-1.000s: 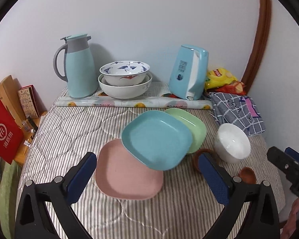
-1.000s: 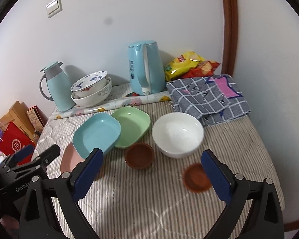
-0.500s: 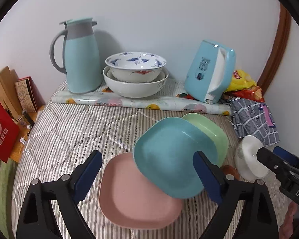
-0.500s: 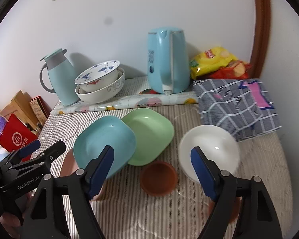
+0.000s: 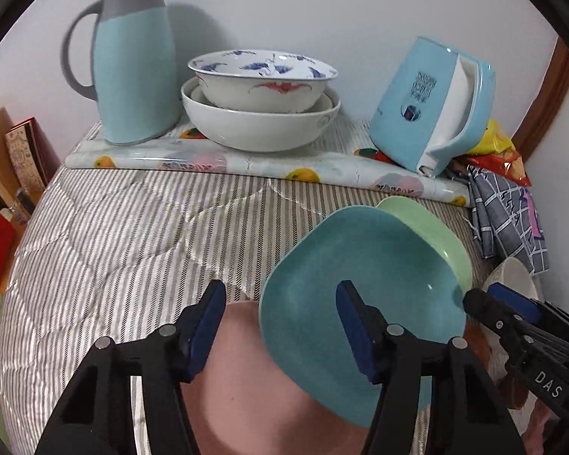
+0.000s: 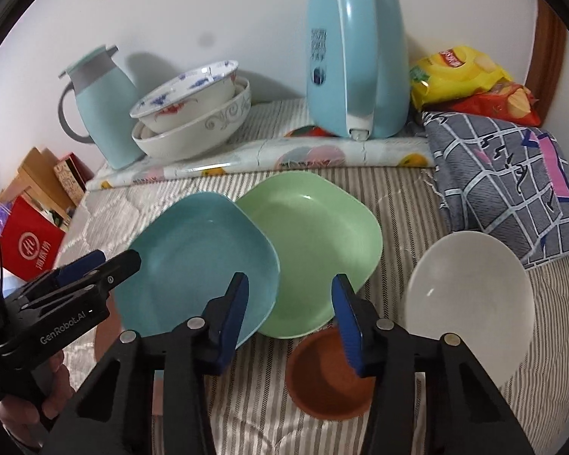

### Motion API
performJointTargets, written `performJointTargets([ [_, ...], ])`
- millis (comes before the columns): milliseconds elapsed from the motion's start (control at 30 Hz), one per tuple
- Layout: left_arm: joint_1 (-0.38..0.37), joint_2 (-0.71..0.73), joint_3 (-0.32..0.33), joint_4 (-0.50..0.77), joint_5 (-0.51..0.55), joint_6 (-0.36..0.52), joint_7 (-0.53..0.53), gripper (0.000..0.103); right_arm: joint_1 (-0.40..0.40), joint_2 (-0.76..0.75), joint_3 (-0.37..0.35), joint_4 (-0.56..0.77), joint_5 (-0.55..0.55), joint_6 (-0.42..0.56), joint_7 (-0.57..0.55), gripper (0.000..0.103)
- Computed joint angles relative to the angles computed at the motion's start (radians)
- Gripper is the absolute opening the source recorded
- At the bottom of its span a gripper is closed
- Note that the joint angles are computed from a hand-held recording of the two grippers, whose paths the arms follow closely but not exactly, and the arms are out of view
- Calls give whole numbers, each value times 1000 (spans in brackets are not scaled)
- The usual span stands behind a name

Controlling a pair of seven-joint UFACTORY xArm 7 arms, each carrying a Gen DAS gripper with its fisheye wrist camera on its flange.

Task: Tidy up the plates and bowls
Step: 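Reach both grippers to the light-blue plate rim and close on it, then lift the light-blue plate with both grippers and carry it over the pink plate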

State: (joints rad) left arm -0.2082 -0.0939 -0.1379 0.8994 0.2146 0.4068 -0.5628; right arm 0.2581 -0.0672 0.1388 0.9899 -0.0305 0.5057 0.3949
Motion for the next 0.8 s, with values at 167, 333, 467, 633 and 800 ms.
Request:
performJointTargets([
  [167,-4,45,7,23,-16,-5,19,48,6,59,0,34,8,-2,-12,37],
  [333,-10,78,16,44,-31,-12,47,37,11,99,-3,61,8,8,-17,29],
  [467,-16,105,21,58,-45,-14,58,26,15,119,-7,74,-20,15,4,24],
  [633,-21,96,23,48,-71,-33,81,18,15,132,-11,78,-18,8,3,13],
  [800,-24,70,18,27,-59,-33,73,15,20,131,-15,73,-53,-8,44,9],
])
